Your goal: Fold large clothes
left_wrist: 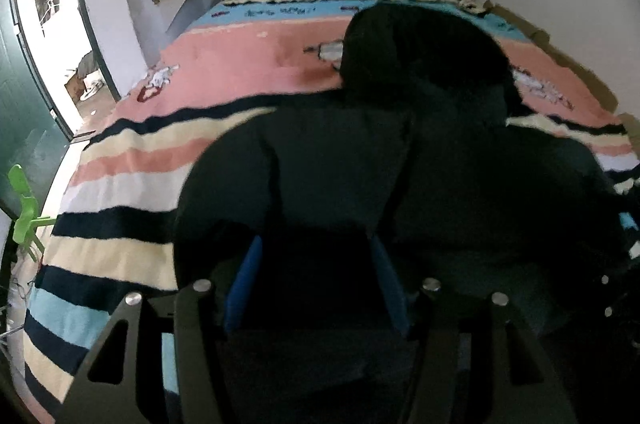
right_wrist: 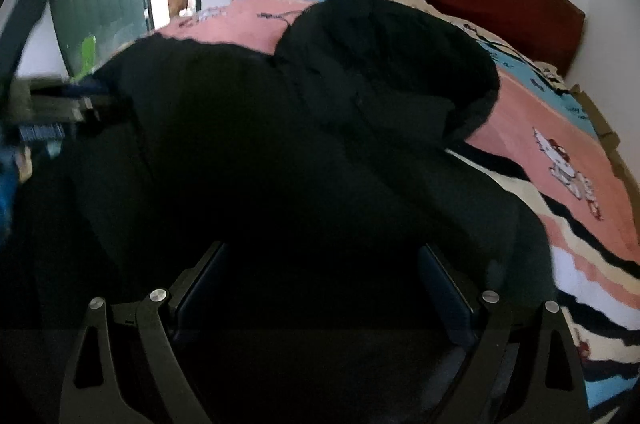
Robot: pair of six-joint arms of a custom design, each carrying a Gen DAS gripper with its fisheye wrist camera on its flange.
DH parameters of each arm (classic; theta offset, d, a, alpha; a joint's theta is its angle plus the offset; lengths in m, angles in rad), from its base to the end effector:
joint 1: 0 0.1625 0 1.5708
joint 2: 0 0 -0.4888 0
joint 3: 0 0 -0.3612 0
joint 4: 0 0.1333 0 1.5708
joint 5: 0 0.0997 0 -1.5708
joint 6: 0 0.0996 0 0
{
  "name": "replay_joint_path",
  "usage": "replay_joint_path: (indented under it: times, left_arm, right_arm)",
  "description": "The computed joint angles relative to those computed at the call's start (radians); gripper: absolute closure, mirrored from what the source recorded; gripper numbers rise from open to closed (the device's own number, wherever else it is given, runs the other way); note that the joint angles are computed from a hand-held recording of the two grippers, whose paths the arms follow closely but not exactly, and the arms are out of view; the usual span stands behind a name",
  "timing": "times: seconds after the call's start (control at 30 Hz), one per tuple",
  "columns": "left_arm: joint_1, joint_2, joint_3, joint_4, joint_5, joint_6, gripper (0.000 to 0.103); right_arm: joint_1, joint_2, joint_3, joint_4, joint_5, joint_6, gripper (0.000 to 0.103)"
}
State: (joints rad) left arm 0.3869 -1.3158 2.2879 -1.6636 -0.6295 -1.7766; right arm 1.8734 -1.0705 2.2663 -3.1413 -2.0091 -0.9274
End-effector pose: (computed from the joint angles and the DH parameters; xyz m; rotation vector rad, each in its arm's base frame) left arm -0.2391 -0.3283 0.2229 -0.1280 2.0796 -0.9405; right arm 0.2337 -0.4430 0.2079 1.4098 -2.1859 0.2909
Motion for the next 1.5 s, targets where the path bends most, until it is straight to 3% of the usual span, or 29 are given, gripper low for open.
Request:
replay_joint_path:
  times: [0.1,0.2,0.37,0.5,0.67,0.83,1.1,1.17,1.3,1.4,1.5]
  left_arm:
    - [0.004,0.002,-0.018,0.035,0.038,-0.045,0.048]
    - [0.039,0.023,-0.022,-0.024,0.048,-0.016,0.048]
    - [0.049,0.06,0.034,-0.121,0.031,0.012,0.044]
    - [0.044,0.037,0.066,-0.182,-0.008,0.022,0.04]
    - [0.018,0.051,0.036,-0.107,-0.076,-0.012,0.04]
    - [-0.082,0.031,0.029,-0.027,-0.157,-0.064,0.04]
    - [-0.297,-0.021,0.032,0.151,-0.35,-0.258,0.04]
    - [-0.32,-0.042,0.013,0.205,-0.367,-0.293,0.04]
    - [-0.298,-0.084,-0.07,0.348,-0.321,-0.327,0.04]
    - [-0.223,-0.124,-0.147,0.403,-0.214,-0.296,0.04]
    - [-0.106,-0.155,-0.204,0.345,-0.073,-0.176,0.04]
  right_arm:
    - [0.001,-0.05,-0.017,0.053,0.029,0.021,0.012]
    - [0.004,-0.058,-0.034,0.035,0.055,0.031,0.012]
    - [-0.036,-0.007,-0.024,-0.011,0.002,0.016,0.012]
    - [-0.074,-0.019,-0.007,0.001,0.021,0.022,0.011]
    - [-0.077,-0.049,0.0,0.039,-0.006,0.037,0.011]
    - [-0.085,-0.153,0.035,0.088,-0.001,0.031,0.011]
    - [-0.167,-0.442,0.074,0.201,-0.001,-0.017,0.011]
    - [-0.187,-0.497,0.073,0.223,-0.013,-0.037,0.011]
    - [-0.184,-0.514,0.029,0.249,-0.036,-0.032,0.011]
    - [-0.157,-0.469,-0.039,0.272,-0.023,0.011,0.011]
    - [-0.109,-0.359,-0.144,0.28,-0.014,0.051,0.01]
